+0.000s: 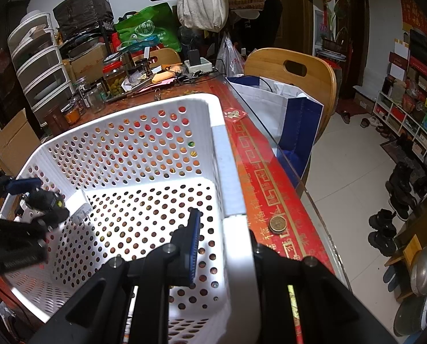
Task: Organize rigid objects
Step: 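Carry the black toy car into the basket and release it, then move the left tool back over the black adapter with cable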
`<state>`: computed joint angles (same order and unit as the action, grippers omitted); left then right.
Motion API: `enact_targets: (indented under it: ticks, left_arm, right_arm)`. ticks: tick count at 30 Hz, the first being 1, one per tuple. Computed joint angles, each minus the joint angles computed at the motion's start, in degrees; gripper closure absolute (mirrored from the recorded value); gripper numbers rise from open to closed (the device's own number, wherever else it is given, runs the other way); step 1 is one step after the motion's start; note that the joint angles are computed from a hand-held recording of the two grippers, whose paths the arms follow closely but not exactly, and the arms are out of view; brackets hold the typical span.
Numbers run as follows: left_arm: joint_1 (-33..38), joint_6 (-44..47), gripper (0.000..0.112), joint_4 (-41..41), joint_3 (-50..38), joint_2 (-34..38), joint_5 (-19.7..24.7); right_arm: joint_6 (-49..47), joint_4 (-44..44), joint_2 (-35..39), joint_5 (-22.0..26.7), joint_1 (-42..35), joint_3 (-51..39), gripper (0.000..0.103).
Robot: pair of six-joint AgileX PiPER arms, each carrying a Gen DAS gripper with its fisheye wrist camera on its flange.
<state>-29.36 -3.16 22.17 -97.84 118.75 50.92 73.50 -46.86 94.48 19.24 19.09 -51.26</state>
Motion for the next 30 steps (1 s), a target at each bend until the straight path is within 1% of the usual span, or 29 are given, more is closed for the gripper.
enact_targets:
  ticks: [2, 3, 4, 5, 6, 8, 9, 11, 13, 14, 16, 17, 19, 20, 22, 23, 25, 26, 29, 30]
  left_arm:
    - [0.5, 0.4, 0.046, -1.5, -0.8, 0.4, 0.8]
    - [1.2, 1.2, 0.039, -3.0, -1.1, 0.4, 0.7]
    - [2.0, 1.9, 0.033, -4.6, -0.1, -0.5, -0.6]
    - [3.0, 2.3, 0.019, -5.5, 1.3, -1.6, -2.5]
    - [4.2, 3.0, 0.010, -6.0, 2.4, -2.6, -4.0]
    - [5.9, 4.0, 0.009, -6.8, 5.9, -5.5, -7.0]
    - [7.1, 5.3, 0.009, -8.3, 7.3, -7.1, -7.8]
    - [10.7, 8.9, 0.009, -12.7, 11.2, -11.6, -11.0]
    - [16.7, 12.8, 0.009, -17.7, 16.5, -17.4, -15.9]
    - [19.6, 13.8, 0.009, -19.3, 18.3, -19.1, -17.8]
    - [26.1, 17.1, 0.009, -23.3, 18.8, -19.6, -18.9]
    - [29.0, 19.1, 0.009, -25.5, 18.0, -18.5, -18.6]
    - [35.5, 22.0, 0.009, -28.9, 12.7, -12.7, -14.9]
    - [37.9, 21.5, 0.009, -28.9, 9.7, -9.3, -13.1]
    - [41.3, 20.2, 0.009, -28.4, 6.0, -4.6, -12.2]
    - [43.3, 19.0, 0.009, -27.9, 2.6, -1.2, -11.0]
    - [46.0, 18.6, 0.009, -29.4, -3.1, 3.9, -8.3]
    - [47.8, 18.9, 0.009, -31.6, -8.0, 7.4, -5.2]
    - [50.1, 19.5, 0.009, -36.0, -18.5, 15.3, 1.6]
    - [49.7, 18.7, 0.009, -36.1, -19.6, 16.6, 2.0]
  right_arm:
    - [-0.7, 0.6, 0.1, -0.2, -0.2, -0.1, 0.086]
    - [-1.0, 0.7, 0.0, -0.2, -0.3, -0.1, 0.086]
    - [-0.9, 0.7, 0.1, -0.2, -0.3, -0.1, 0.086]
    - [-1.0, 0.7, 0.1, -0.1, -0.2, -0.2, 0.086]
    - [-1.3, 1.0, 0.1, 0.0, -0.3, -0.2, 0.086]
    - [-1.9, 1.5, 0.1, 0.2, -0.2, -0.3, 0.086]
    - [-2.4, 2.0, 0.1, 0.2, -0.4, -0.4, 0.086]
    - [-2.5, 2.0, 0.1, 0.1, -0.4, -0.3, 0.086]
    - [-2.6, 2.1, 0.1, 0.1, -0.4, -0.4, 0.086]
    - [-3.3, 2.6, 0.3, 0.3, -0.5, -0.7, 0.086]
    - [-3.9, 3.0, 0.5, 0.4, -0.5, -1.0, 0.086]
    - [-3.9, 3.1, 0.4, 0.3, -0.6, -0.9, 0.086]
    - [-3.2, 2.7, 0.4, -0.1, -0.6, -0.7, 0.086]
    - [-2.6, 2.2, 0.3, -0.3, -0.6, -0.5, 0.086]
    - [-2.0, 1.7, 0.2, -0.5, -0.7, -0.2, 0.086]
    - [-2.0, 1.6, 0.2, -0.3, -0.6, -0.3, 0.086]
    - [-2.5, 2.1, 0.3, -0.1, -0.6, -0.4, 0.086]
    - [-2.8, 2.4, 0.4, -0.2, -0.6, -0.5, 0.086]
    - [-2.9, 2.5, 0.4, 0.1, -0.6, -0.7, 0.086]
    - [-2.9, 2.4, 0.5, 0.2, -0.6, -0.8, 0.086]
